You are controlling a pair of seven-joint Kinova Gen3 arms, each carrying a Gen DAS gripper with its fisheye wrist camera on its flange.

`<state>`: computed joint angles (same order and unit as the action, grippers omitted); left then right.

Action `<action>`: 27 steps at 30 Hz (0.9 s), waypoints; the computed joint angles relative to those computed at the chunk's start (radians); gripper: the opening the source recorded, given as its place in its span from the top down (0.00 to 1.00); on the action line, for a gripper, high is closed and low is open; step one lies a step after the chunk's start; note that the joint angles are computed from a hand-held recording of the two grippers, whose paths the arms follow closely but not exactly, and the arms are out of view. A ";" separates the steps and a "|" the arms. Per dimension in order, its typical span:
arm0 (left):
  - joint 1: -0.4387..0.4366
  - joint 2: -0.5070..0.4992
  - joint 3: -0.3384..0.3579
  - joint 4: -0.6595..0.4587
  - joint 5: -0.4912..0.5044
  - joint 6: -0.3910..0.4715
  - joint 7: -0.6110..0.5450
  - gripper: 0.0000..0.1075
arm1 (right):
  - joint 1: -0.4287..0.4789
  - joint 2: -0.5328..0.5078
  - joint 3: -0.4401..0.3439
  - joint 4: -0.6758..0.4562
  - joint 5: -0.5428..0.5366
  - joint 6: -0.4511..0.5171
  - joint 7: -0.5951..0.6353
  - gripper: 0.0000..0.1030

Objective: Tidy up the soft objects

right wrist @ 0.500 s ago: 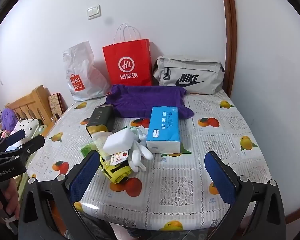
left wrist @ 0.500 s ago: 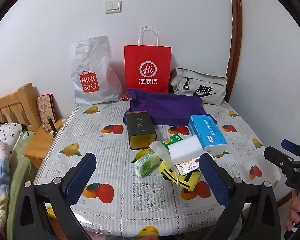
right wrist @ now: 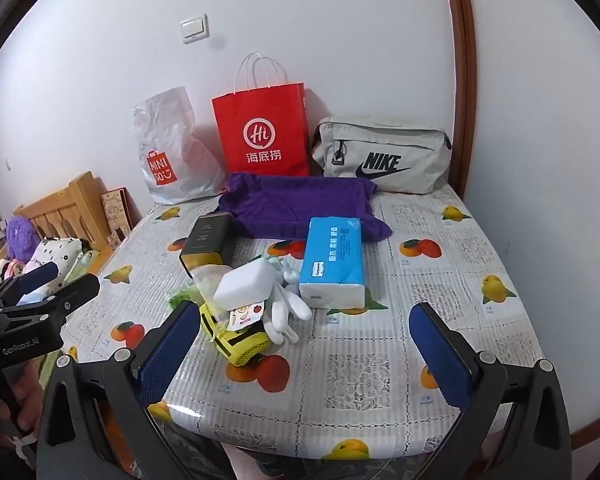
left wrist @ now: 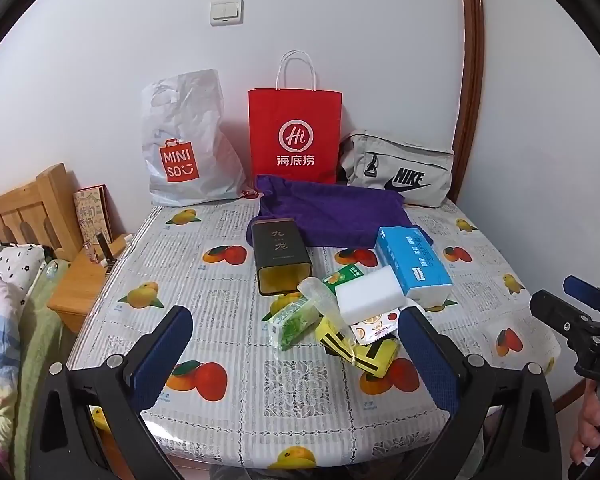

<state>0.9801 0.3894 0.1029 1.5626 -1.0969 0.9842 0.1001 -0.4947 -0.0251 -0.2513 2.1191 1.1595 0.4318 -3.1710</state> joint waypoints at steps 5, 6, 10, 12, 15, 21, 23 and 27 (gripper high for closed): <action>-0.001 -0.012 0.001 0.017 0.002 -0.004 0.017 0.04 | -0.003 0.005 0.001 -0.011 -0.020 0.007 0.019 0.00; -0.002 -0.010 0.004 0.015 0.003 -0.001 0.015 0.04 | -0.004 0.007 0.000 -0.012 -0.017 0.006 0.017 0.00; -0.008 -0.012 0.008 0.013 0.010 0.002 0.009 0.04 | -0.005 0.011 0.006 -0.018 -0.032 0.004 0.033 0.00; -0.011 -0.013 0.009 0.012 0.012 0.001 0.004 0.04 | -0.003 0.011 0.009 -0.018 -0.033 -0.004 0.031 0.00; -0.009 -0.013 0.008 0.013 0.012 0.003 0.006 0.04 | -0.006 0.011 0.006 -0.012 -0.014 0.002 0.015 0.00; -0.013 -0.019 0.010 0.018 0.009 -0.003 0.004 0.04 | -0.012 0.012 0.005 -0.005 0.016 0.006 -0.020 0.00; -0.014 -0.018 0.012 0.015 0.012 -0.001 0.001 0.04 | -0.011 0.011 0.007 -0.002 0.020 0.002 -0.026 0.00; -0.014 -0.020 0.012 0.018 0.012 0.000 0.000 0.04 | -0.012 0.009 0.006 -0.003 0.022 0.005 -0.028 0.00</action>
